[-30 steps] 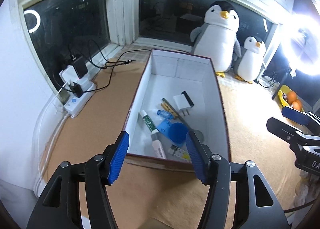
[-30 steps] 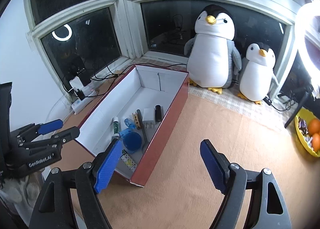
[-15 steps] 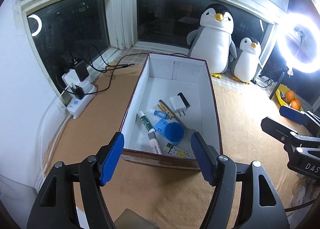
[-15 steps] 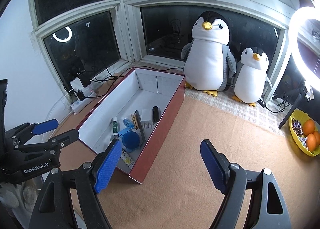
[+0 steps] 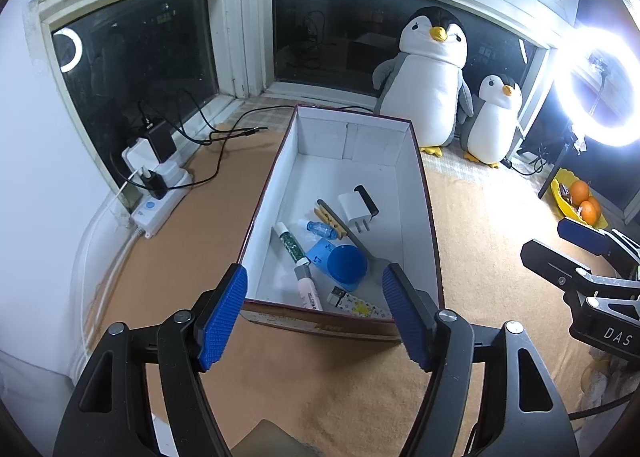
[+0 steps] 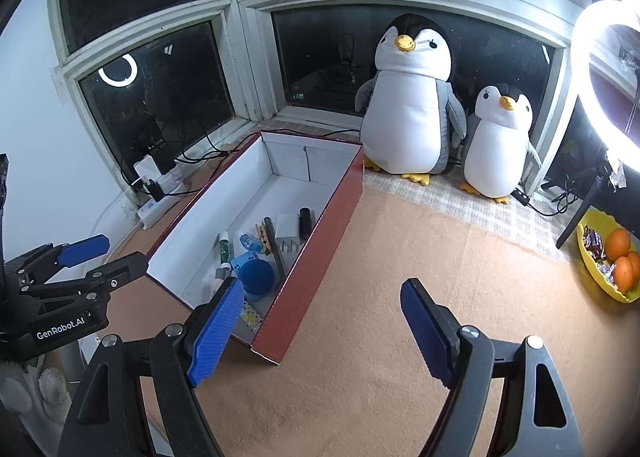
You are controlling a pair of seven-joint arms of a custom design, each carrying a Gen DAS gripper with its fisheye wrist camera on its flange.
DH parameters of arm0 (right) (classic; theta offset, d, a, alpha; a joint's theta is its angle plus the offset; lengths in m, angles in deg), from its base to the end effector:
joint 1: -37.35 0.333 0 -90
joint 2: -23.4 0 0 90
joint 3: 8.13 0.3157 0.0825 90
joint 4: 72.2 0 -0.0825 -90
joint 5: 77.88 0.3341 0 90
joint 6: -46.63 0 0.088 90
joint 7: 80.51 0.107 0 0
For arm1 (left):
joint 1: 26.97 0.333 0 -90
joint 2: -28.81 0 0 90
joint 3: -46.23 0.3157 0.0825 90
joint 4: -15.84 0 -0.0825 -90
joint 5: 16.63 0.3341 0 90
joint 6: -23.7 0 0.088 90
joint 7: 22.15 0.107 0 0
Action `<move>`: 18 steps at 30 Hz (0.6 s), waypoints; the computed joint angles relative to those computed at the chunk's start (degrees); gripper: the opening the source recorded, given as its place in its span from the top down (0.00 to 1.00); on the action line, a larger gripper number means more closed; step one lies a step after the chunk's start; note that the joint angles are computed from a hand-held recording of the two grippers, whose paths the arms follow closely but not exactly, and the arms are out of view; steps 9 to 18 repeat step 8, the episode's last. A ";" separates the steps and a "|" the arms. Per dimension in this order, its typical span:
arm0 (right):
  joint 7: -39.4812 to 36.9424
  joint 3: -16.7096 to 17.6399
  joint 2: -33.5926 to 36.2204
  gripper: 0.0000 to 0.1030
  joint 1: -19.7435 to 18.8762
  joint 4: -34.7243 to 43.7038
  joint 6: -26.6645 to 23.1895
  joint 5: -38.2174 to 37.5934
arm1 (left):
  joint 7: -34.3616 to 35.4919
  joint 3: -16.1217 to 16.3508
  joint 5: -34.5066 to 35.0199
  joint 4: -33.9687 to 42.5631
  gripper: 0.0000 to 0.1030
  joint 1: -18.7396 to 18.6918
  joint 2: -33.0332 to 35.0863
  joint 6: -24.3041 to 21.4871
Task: Organize rigid objects
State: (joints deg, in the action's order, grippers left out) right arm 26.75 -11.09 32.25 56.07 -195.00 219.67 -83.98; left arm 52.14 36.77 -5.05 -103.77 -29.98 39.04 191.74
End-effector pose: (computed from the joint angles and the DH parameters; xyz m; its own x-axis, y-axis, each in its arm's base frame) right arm 0.5471 0.1639 0.4495 0.1190 -0.9866 -0.1113 -0.7575 -0.0177 -0.6526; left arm 0.5655 -0.1332 0.4494 -0.1289 -0.9907 0.0442 -0.7798 0.0737 -0.6217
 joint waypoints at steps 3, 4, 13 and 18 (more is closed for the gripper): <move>-0.44 0.10 0.06 0.25 -0.10 0.00 -0.06 0.34 | 0.19 -0.08 -0.07 0.02 0.28 0.07 0.01 0.27; -0.35 0.02 0.12 0.25 -0.03 0.06 -0.13 0.27 | 0.23 -0.08 -0.02 -0.05 0.28 0.07 0.01 0.48; -1.05 0.42 0.15 0.25 -0.48 -0.15 -0.12 1.32 | 0.36 -0.12 -0.12 0.09 0.28 0.09 0.10 0.17; -1.05 0.42 0.15 0.25 -0.48 -0.15 -0.12 1.32 | 0.36 -0.12 -0.12 0.09 0.28 0.09 0.10 0.17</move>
